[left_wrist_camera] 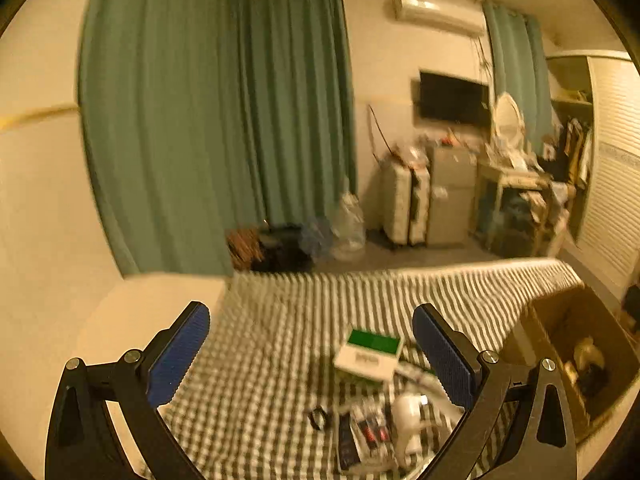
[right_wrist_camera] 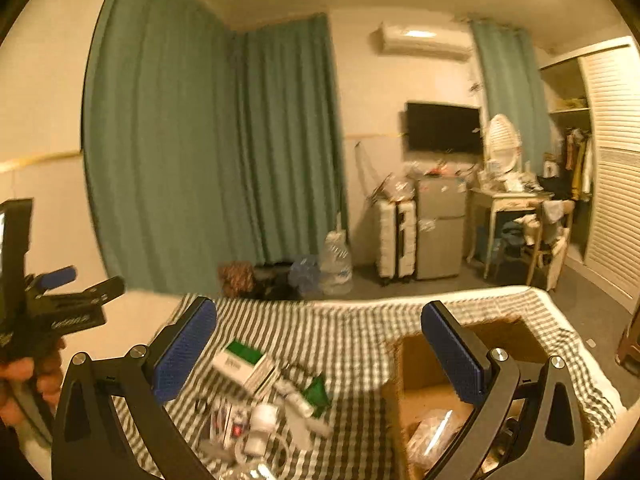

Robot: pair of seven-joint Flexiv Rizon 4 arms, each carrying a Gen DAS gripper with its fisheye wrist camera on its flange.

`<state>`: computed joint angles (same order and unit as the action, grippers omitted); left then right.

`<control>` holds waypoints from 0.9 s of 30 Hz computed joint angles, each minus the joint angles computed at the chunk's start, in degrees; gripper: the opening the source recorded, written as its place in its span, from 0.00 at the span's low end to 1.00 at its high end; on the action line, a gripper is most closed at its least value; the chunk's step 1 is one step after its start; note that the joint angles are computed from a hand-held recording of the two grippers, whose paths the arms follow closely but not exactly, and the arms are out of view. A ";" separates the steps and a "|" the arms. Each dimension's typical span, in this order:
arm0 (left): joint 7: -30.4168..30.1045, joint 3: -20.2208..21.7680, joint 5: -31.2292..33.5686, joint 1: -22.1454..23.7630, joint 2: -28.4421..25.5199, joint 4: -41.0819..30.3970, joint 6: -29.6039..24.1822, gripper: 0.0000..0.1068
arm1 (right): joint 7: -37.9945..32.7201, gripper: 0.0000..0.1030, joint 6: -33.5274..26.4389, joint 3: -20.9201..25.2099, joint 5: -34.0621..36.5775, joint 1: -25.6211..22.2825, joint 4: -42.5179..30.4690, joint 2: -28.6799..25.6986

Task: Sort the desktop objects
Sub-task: 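Move both tools back over the clutter on the bed, then grasp the silver-patterned snack bag with the left tool while the right tool grasps the white tape roll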

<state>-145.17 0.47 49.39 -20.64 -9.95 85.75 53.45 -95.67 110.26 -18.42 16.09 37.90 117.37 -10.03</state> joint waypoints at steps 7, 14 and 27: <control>5.71 1.51 -9.38 2.68 -4.57 3.18 4.03 0.96 | 6.72 1.00 -4.73 14.17 -10.52 -14.25 -3.29 -8.49; 14.87 1.26 -21.20 3.65 -10.31 4.04 3.99 0.96 | 10.27 1.00 -14.62 24.33 -19.02 -24.24 -7.34 -15.04; 28.16 -0.12 -39.41 4.68 -16.41 3.85 -3.18 0.96 | 10.37 0.71 -32.48 30.95 -24.80 -29.66 -14.21 -21.86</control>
<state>-117.02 0.35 9.98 -15.96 -26.36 89.60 50.26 -85.31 77.79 12.53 -8.71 8.24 103.16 -31.90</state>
